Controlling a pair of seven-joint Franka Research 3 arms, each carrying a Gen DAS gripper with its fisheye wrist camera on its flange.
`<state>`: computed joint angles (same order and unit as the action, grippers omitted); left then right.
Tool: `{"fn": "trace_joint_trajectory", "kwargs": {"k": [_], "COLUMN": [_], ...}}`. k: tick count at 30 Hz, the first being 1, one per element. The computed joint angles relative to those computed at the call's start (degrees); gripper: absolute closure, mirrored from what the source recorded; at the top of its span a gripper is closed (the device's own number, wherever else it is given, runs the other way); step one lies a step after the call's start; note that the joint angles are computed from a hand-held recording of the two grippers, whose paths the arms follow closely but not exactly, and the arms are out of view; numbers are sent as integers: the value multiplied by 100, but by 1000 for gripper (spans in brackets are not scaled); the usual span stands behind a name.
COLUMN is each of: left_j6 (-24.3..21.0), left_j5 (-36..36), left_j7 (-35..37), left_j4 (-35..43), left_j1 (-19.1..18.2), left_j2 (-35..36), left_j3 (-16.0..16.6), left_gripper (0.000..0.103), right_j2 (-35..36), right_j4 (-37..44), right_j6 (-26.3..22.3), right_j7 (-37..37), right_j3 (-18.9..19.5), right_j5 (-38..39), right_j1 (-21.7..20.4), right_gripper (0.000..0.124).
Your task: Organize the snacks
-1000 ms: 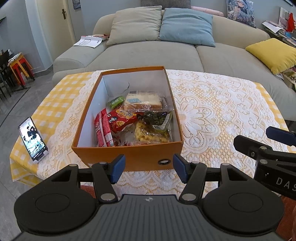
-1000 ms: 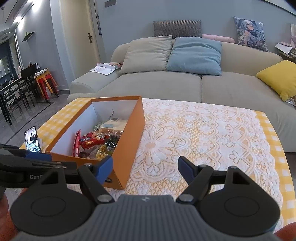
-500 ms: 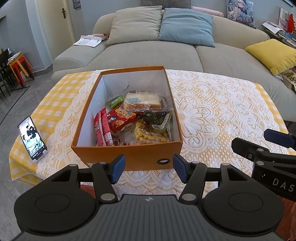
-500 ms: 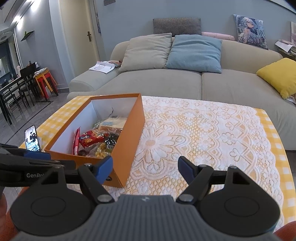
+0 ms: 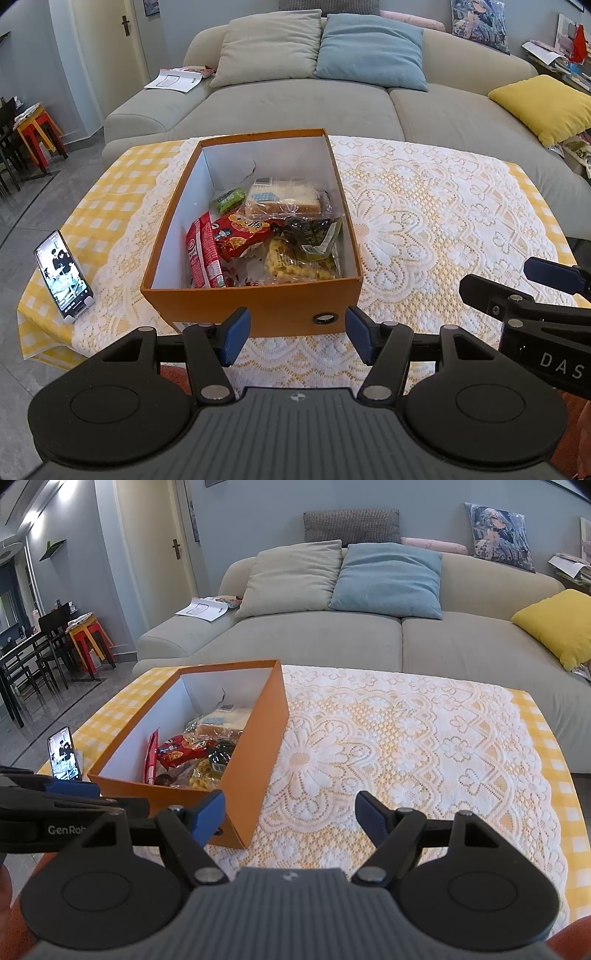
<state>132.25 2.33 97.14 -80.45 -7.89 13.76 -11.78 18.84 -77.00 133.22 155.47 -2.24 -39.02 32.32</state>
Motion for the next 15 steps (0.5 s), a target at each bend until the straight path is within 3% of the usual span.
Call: {"fn": "trace_joint_trajectory", "kwargs": {"k": [15], "left_j6": [0], "left_j5": [-57], "left_j7": [50], "left_j4": [-47], "left_j1": [10], "left_j2": [-37], "left_j3": [-8], "left_gripper": [33], "right_j2": [-30], "right_j4": [-71], "right_j6": [56], "right_j7": [-94], "right_j3": [20], "right_j5": [98], "right_j1": [-48], "right_gripper": [48]}}
